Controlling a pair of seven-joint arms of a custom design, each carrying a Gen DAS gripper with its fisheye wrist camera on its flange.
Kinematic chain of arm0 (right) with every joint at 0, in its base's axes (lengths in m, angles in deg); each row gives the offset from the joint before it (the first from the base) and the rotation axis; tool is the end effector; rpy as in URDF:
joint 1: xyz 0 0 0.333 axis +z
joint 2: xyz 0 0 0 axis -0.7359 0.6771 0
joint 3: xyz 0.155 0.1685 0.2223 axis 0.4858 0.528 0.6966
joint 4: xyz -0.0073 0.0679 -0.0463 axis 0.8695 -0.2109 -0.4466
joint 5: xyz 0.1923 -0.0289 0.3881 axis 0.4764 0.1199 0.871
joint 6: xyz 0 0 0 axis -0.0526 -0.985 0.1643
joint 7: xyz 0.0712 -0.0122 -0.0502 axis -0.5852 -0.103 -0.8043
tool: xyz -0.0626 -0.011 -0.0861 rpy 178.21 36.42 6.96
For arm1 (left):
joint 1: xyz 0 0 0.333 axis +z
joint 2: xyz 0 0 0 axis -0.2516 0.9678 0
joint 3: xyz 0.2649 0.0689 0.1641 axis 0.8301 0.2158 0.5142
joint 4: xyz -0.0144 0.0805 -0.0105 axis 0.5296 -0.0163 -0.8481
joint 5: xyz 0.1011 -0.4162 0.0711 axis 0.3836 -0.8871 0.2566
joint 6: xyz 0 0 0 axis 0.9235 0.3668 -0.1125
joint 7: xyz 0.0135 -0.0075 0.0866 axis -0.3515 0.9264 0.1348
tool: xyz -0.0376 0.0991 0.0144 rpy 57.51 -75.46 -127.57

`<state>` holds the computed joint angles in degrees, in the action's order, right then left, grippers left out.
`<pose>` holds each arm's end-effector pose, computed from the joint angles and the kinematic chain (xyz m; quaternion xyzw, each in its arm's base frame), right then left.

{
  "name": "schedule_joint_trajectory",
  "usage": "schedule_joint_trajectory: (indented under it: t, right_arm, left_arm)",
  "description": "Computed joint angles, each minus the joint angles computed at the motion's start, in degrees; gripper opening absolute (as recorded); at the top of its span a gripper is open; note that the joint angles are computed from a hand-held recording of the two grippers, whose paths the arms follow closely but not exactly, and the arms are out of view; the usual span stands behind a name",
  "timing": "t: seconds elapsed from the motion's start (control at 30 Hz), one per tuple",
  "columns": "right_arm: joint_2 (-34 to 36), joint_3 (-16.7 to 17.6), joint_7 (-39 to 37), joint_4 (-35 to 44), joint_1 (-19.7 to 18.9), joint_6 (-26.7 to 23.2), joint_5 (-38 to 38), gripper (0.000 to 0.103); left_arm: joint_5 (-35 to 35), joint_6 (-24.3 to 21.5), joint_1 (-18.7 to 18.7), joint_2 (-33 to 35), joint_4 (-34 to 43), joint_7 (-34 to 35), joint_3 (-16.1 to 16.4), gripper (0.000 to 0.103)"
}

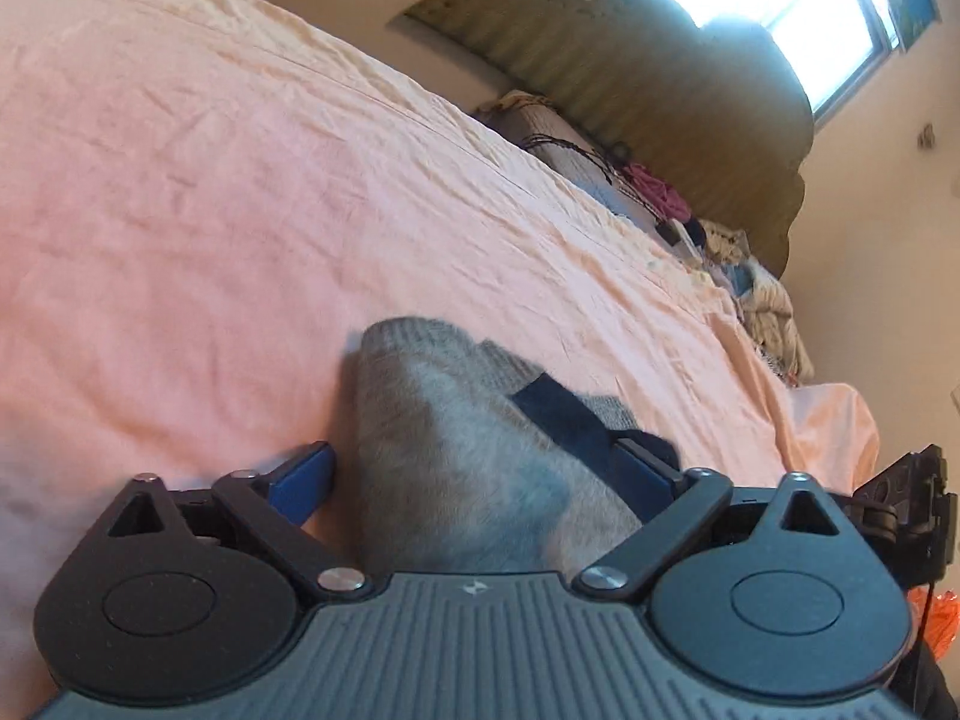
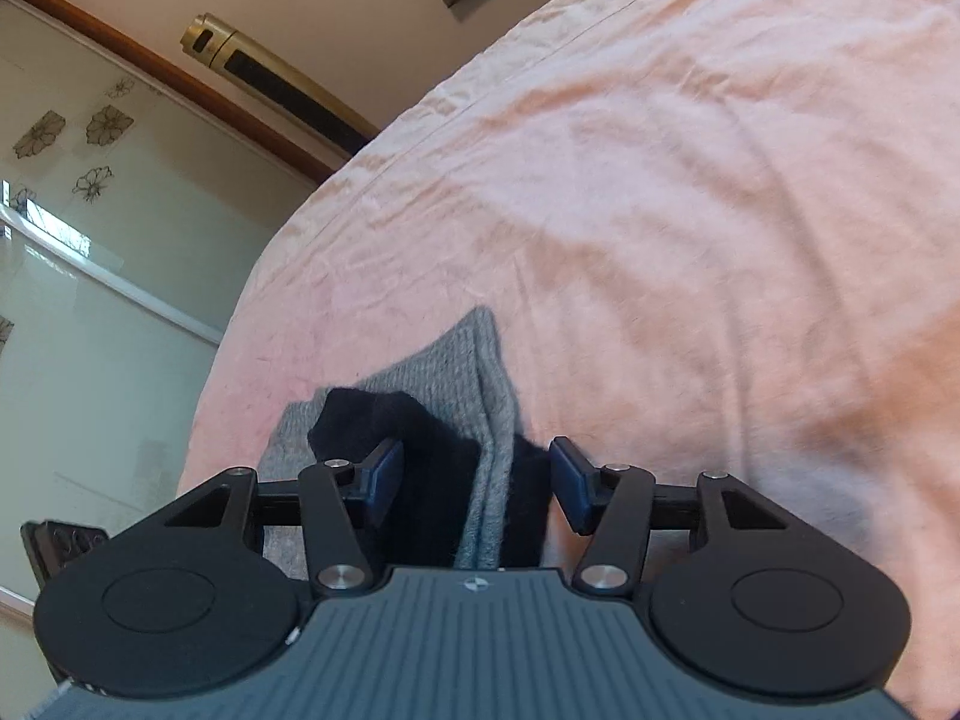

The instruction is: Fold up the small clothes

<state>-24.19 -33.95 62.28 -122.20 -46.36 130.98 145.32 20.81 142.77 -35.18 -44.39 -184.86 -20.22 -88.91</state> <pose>0.7102 0.0988 0.3919 -0.7004 0.5572 0.1681 0.4130 0.5670 -0.3613 0.3914 -0.7912 0.4211 -0.4255 0.1251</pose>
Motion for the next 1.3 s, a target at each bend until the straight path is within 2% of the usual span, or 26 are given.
schedule_joint_trajectory:
  t: [0.03,0.07,0.17,0.23,0.27,0.3,0.37,0.43,0.47,0.5,0.53,0.57,0.6,0.7,0.77,0.83,0.9,0.93,0.97,1.0,1.07,1.13,1.17,1.23,1.27,1.3]
  right_arm:
    - [-0.27,0.23,-0.91,-0.45,0.37,0.62,-0.13,0.038]
    - [-0.03,0.14,-0.79,-0.11,0.95,0.58,-1.63,0.023]
    - [-3.57,0.41,-8.44,-4.2,1.09,4.61,-0.17,0.022]
    - [-4.67,-0.29,-10.5,-5.7,0.46,5.32,1.6,0.02]
    - [-3.95,-0.9,-8.84,-5.47,0.47,5.3,1.09,0.019]
    - [-3.25,-0.96,-8.65,-5.54,-0.07,4.7,2.4,0.016]
    - [-3.38,-0.76,-8.5,-6.1,-0.23,5.17,3.99,0.018]
    - [-4.12,-0.91,-6.83,-6.44,0.34,5.68,2.94,0.027]
    - [-4.57,-1.12,-5.43,-6.55,0.19,4.55,2.54,0.038]
    - [-5.08,-1.22,-4.95,-6.75,-0.36,2.6,3.07,0.055]
    - [-5.9,-1.3,-5.51,-7.46,-0.96,1.11,4.22,0.063]
    - [-7.25,-1.44,-6.77,-8.8,-1.42,0.32,5.56,0.077]
    - [-9.02,-1.69,-8.34,-10.55,-1.61,0.33,6.75,0.076]
    - [-13.08,-2.75,-12.1,-14.27,-1.27,0.96,9.46,0.072]
    - [-13.72,-3.41,-12.79,-14.39,-1.0,-1.82,9.97,0.067]
    - [-13.42,-3.52,-12.13,-13.47,0.06,-3.11,7.52,0.061]
    - [-12.58,-3.16,-9.25,-12.49,2.37,0.02,1.19,0.06]
    - [-11.99,-2.96,-7.7,-12.29,3.34,1.62,-1.05,0.055]
    - [-11.54,-2.82,-7.34,-12.22,3.72,2.07,-1.76,0.025]
    - [-11.9,-2.65,-8.38,-12.98,3.75,2.33,-1.14,0.017]
    - [-14.47,-2.66,-14.56,-15.75,3.27,3.33,2.02,0.014]
    - [-14.16,-3.57,-13.86,-16.55,3.14,4.54,1.58,0.012]
    - [-13.08,-3.92,-13.57,-16.43,2.67,3.56,2.33,0.009]
    - [-13.74,-3.93,-14.75,-17.68,1.93,2.59,5.32,0.01]
    - [-14.56,-3.93,-14.55,-18.36,1.99,3.02,5.64,0.013]
    - [-15.37,-4.04,-14.1,-18.9,2.0,3.03,5.88,0.025]
  left_arm:
    - [-5.71,-0.89,0.82,0.94,1.07,6.92,-1.4,0.055]
    - [-10.48,-4.16,1.13,1.36,2.13,13.45,-3.03,0.034]
    - [-10.69,-9.31,-1.6,1.64,4.35,22.09,-2.55,0.021]
    - [-13.28,-13.46,-2.45,2.98,6.01,28.38,-3.04,0.021]
    - [-14.51,-15.83,-2.46,4.34,7.18,30.98,-3.49,0.021]
    - [-11.72,-16.74,-4.22,4.74,7.34,30.07,-1.95,0.022]
    - [-11.3,-17.45,-4.84,4.53,7.48,30.3,-1.62,0.023]
    - [-9.82,-17.45,-5.35,2.17,5.45,27.71,-1.28,0.027]
    - [-7.63,-17.61,-5.86,0.48,3.86,25.36,-1.21,0.033]
    - [-4.73,-17.17,-6.12,-1.44,1.89,22.68,-1.28,0.049]
    - [-0.68,-16.62,-6.31,-3.77,-0.57,18.77,-1.44,0.062]
    - [2.32,-17.15,-6.36,-5.72,-2.66,15.29,-2.1,0.088]
    - [3.87,-17.52,-6.12,-7.12,-4.36,13.2,-2.92,0.094]
    - [-1.18,-14.84,-3.95,-8.25,-6.95,15.54,-5.28,0.094]
    - [-2.66,-12.37,-3.13,-7.67,-7.3,15.02,-5.9,0.093]
    - [-2.29,-10.6,-3.02,-6.44,-6.54,13.34,-6.14,0.093]
    - [-3.0,-9.34,-3.08,-5.1,-5.42,13.26,-6.12,0.093]
    - [-3.88,-10.34,-3.39,-4.87,-5.05,13.88,-6.18,0.093]
    - [-4.56,-10.71,-3.62,-5.07,-5.16,14.42,-6.22,0.093]
    - [-4.75,-10.45,-3.72,-5.55,-5.62,14.58,-6.18,0.093]
    - [-5.05,-10.17,-3.8,-6.32,-6.8,14.74,-6.24,0.094]
    - [-2.58,-10.77,-4.31,-6.21,-7.08,14.08,-6.23,0.094]
    - [-2.97,-11.52,-4.45,-6.11,-6.89,14.97,-6.44,0.094]
    - [-5.12,-10.76,-4.14,-6.24,-6.81,16.06,-6.6,0.094]
    - [-5.85,-9.42,-3.8,-6.57,-7.19,15.96,-6.5,0.094]
    - [-6.52,-8.15,-3.49,-7.06,-7.8,15.6,-6.41,0.094]
